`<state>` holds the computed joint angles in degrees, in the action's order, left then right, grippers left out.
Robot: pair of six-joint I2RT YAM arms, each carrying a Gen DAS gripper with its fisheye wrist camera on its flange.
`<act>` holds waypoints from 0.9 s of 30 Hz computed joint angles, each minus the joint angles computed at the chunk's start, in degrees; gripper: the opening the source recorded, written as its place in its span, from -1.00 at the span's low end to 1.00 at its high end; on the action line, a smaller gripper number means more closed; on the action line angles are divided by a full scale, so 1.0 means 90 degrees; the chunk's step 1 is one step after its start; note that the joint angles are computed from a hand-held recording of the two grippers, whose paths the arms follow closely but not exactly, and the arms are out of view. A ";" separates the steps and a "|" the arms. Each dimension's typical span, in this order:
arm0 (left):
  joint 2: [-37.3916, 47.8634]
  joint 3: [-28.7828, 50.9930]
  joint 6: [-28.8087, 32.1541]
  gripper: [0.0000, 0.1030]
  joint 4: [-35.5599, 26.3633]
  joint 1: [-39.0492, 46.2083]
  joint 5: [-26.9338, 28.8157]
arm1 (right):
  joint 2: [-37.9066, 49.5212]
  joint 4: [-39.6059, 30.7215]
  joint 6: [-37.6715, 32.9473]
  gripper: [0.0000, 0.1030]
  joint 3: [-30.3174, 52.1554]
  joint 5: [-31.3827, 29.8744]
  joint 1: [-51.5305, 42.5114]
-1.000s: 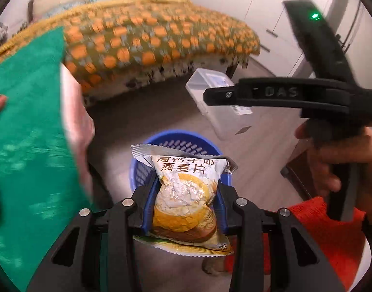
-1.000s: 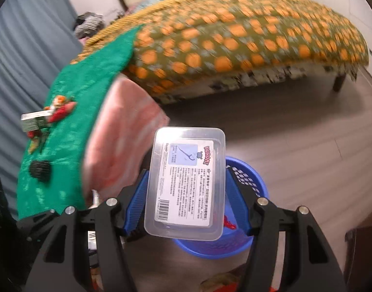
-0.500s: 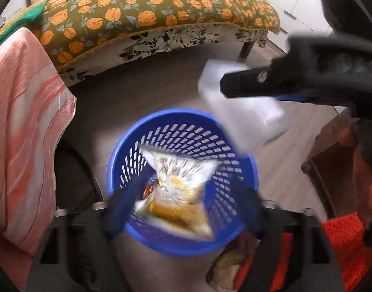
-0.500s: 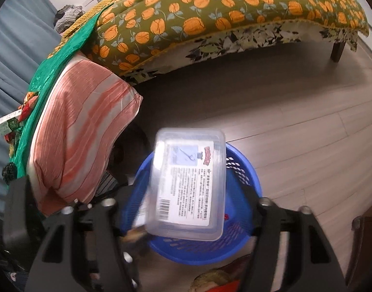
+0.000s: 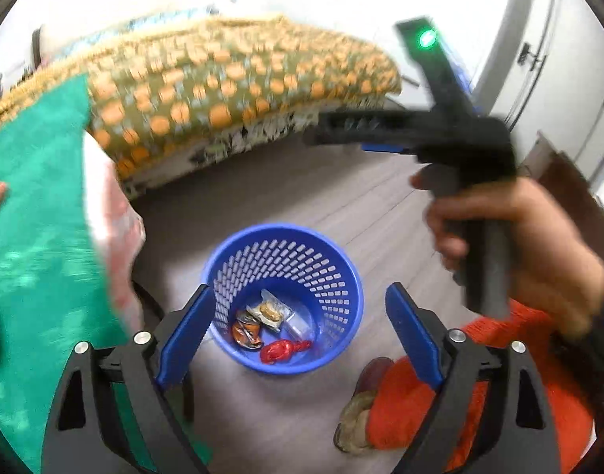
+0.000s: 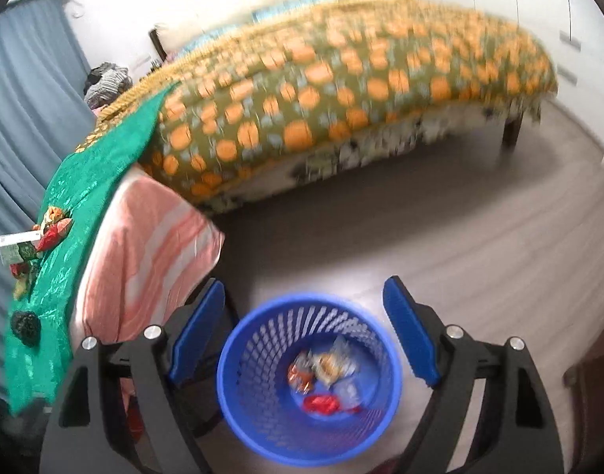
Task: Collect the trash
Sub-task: 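Move both tools back over the trash on the green cloth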
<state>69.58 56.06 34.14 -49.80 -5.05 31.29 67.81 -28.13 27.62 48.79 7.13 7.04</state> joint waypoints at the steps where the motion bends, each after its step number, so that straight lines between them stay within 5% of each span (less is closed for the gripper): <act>1: -0.0155 0.0135 0.0383 0.70 -0.0357 0.0416 0.0176 | -0.0044 -0.0041 0.0040 0.57 0.0089 0.0291 0.0275; 5: 0.0149 0.0924 0.2106 0.74 -0.1620 0.2484 0.0898 | 0.0035 -0.0246 0.0410 0.57 0.0574 0.0887 0.1472; 10: 0.1400 0.1909 0.3316 0.75 -0.1944 0.4395 0.1080 | 0.0887 -0.0307 0.1016 0.59 0.1378 0.1502 0.3596; 18: 0.3699 0.4006 0.2875 0.75 -0.0932 0.5613 0.0548 | 0.3408 -0.0513 0.0807 0.59 0.3702 0.1133 0.5436; 27: 0.5646 0.6302 0.2414 0.75 -0.1155 0.5935 0.0058 | 0.5264 -0.1451 0.0288 0.59 0.6070 -0.0100 0.5185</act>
